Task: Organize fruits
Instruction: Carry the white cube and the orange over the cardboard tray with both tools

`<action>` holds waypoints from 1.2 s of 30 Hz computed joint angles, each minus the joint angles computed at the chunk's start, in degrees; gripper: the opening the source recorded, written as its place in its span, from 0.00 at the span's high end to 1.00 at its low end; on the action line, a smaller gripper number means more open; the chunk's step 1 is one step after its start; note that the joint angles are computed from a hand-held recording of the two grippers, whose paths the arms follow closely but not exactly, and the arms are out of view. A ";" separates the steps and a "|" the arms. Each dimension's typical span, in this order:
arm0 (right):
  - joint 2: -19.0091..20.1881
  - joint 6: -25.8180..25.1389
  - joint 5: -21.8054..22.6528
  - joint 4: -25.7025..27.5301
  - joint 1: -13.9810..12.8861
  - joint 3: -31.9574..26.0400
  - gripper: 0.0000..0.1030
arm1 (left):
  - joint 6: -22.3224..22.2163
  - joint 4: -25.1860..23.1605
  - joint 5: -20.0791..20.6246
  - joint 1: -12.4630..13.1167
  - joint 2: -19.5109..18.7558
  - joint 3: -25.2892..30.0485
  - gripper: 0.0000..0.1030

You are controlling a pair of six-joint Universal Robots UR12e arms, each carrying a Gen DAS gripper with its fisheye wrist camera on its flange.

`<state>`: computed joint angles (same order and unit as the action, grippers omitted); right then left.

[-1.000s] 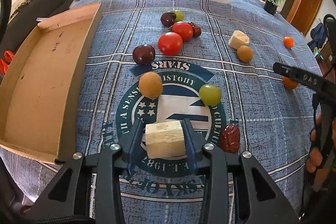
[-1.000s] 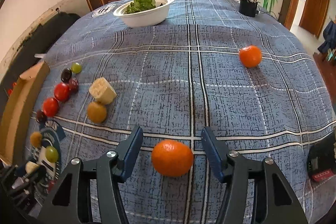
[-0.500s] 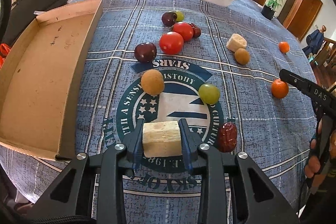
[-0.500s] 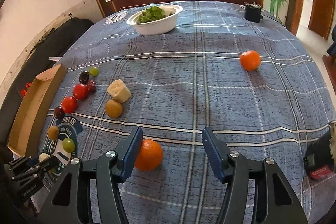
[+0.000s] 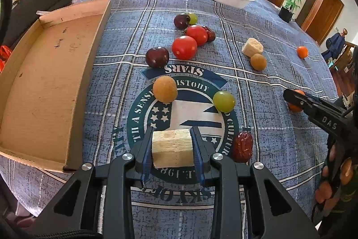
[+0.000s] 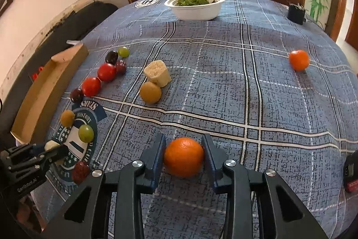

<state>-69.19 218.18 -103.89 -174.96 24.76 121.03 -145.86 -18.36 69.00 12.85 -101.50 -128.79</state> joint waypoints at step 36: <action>11.09 -14.63 19.70 -3.08 7.07 -21.04 0.68 | -10.68 11.32 4.84 9.90 -2.05 4.73 0.72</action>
